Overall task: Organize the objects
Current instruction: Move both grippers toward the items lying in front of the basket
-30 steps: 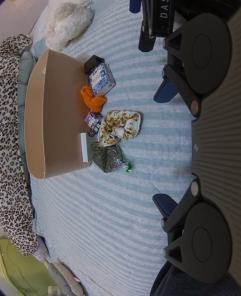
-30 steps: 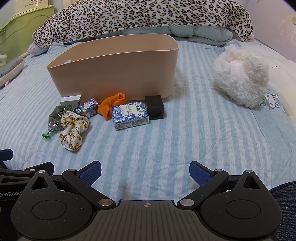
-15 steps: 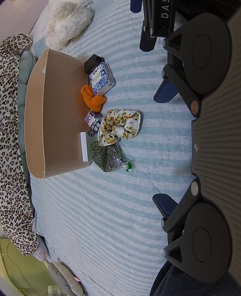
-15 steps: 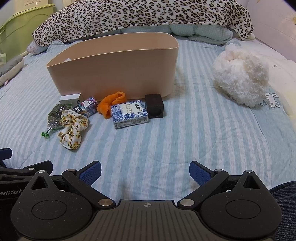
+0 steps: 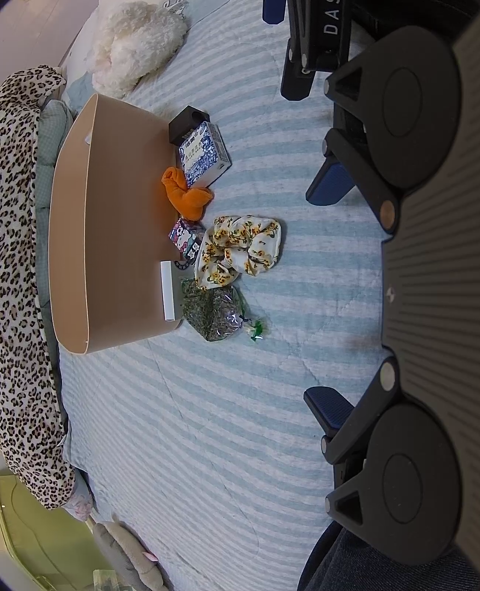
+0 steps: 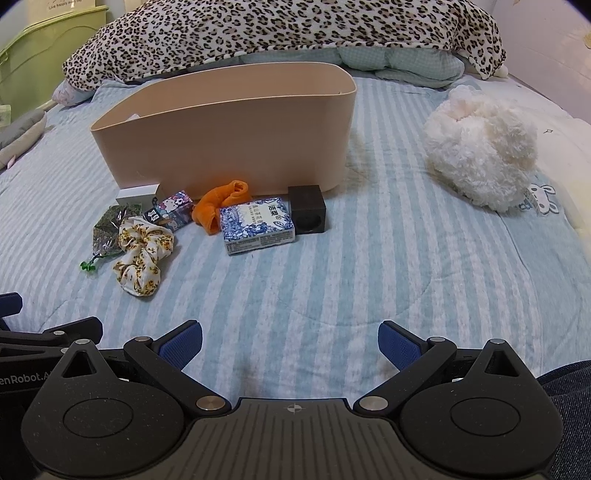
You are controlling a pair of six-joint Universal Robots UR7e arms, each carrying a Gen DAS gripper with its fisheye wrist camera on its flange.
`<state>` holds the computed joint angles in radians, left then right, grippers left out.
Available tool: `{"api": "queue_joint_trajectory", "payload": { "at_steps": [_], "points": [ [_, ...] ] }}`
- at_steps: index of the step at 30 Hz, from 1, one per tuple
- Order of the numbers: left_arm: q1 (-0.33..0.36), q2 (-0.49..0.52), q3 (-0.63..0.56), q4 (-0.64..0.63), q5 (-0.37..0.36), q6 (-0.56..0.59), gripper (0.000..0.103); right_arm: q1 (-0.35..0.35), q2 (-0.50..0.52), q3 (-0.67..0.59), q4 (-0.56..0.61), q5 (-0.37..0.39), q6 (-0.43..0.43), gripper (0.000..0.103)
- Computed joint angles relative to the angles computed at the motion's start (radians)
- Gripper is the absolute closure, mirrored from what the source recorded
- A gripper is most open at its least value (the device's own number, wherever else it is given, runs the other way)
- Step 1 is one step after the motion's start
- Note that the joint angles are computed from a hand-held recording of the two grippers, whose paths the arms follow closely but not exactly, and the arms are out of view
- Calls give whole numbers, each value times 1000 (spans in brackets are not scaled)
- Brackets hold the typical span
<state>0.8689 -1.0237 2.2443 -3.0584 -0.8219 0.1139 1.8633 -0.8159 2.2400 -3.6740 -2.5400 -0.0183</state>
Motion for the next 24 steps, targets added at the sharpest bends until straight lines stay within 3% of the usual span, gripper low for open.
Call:
{"api": "queue_joint_trajectory", "payload": {
  "at_steps": [24],
  "points": [
    [4, 24, -61, 43, -6, -13, 0, -8, -28, -9, 30, -2, 33, 0]
  ]
}}
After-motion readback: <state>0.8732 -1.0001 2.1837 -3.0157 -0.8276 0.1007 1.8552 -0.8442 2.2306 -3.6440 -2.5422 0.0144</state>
